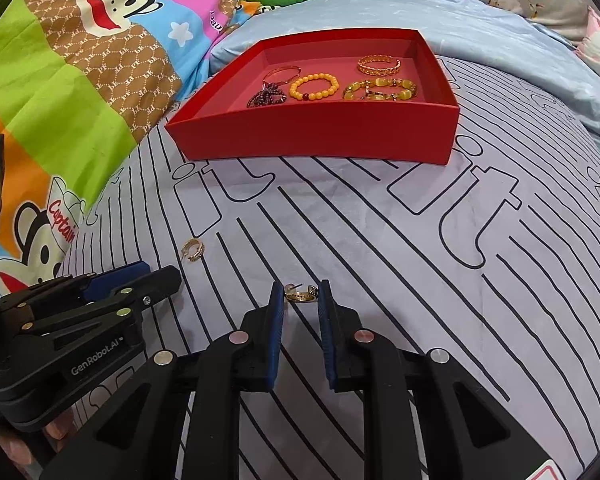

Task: Organize jewelry
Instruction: 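Close the right tool on the small gold hoop earring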

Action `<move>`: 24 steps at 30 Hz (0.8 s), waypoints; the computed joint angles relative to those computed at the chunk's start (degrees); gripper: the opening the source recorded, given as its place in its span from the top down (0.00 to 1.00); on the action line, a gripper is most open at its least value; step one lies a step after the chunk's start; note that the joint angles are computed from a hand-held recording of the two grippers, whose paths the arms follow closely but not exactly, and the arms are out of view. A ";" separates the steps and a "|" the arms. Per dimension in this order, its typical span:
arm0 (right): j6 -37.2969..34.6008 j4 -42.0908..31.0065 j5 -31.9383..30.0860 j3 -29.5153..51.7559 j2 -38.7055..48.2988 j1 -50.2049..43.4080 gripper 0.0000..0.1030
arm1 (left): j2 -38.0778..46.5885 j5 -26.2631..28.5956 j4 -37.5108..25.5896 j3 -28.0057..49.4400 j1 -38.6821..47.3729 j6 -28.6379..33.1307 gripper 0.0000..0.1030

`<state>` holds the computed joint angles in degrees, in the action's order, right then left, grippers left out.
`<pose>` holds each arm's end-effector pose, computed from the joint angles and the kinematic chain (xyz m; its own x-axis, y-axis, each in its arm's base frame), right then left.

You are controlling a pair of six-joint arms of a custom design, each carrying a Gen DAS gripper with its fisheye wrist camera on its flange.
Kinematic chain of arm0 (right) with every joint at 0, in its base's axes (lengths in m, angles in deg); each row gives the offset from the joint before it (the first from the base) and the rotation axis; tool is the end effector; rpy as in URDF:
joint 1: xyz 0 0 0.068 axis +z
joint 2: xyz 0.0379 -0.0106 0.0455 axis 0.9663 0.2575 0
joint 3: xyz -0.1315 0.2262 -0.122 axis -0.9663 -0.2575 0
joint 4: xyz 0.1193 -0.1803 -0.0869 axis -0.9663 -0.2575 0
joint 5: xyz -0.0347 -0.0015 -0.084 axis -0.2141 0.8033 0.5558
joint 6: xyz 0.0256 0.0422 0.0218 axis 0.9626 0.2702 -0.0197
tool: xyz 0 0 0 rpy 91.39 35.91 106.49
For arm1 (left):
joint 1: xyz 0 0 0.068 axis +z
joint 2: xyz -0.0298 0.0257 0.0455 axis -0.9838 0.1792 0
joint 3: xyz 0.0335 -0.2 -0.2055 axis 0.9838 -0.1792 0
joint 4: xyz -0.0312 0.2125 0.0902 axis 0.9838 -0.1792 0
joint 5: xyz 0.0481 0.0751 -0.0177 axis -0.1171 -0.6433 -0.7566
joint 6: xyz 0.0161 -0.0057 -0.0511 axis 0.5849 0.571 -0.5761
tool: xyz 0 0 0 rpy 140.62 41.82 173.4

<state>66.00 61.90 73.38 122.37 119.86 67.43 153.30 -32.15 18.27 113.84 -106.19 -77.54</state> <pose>0.3021 -0.0311 0.2221 -0.8506 0.0516 -0.5233 -0.0595 0.9794 0.1931 0.3267 -0.1603 0.2265 -0.8851 0.0609 -0.4615 0.1219 0.9871 -0.1034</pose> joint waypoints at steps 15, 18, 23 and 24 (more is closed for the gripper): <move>0.29 -0.09 -0.85 0.24 0.39 -1.44 0.84 | 5.02 -1.52 -0.05 5.62 -1.61 0.20 0.70; 0.20 -0.05 -0.94 0.23 0.63 -1.85 0.84 | 5.47 -1.97 0.00 6.04 -1.79 0.48 0.71; 0.32 0.05 -1.07 0.38 1.04 -2.20 0.84 | 5.62 -2.62 0.28 5.99 -2.11 1.04 0.80; 0.35 0.10 -1.05 0.37 1.08 -2.25 0.84 | 5.70 -2.50 0.27 6.11 -2.09 0.97 0.82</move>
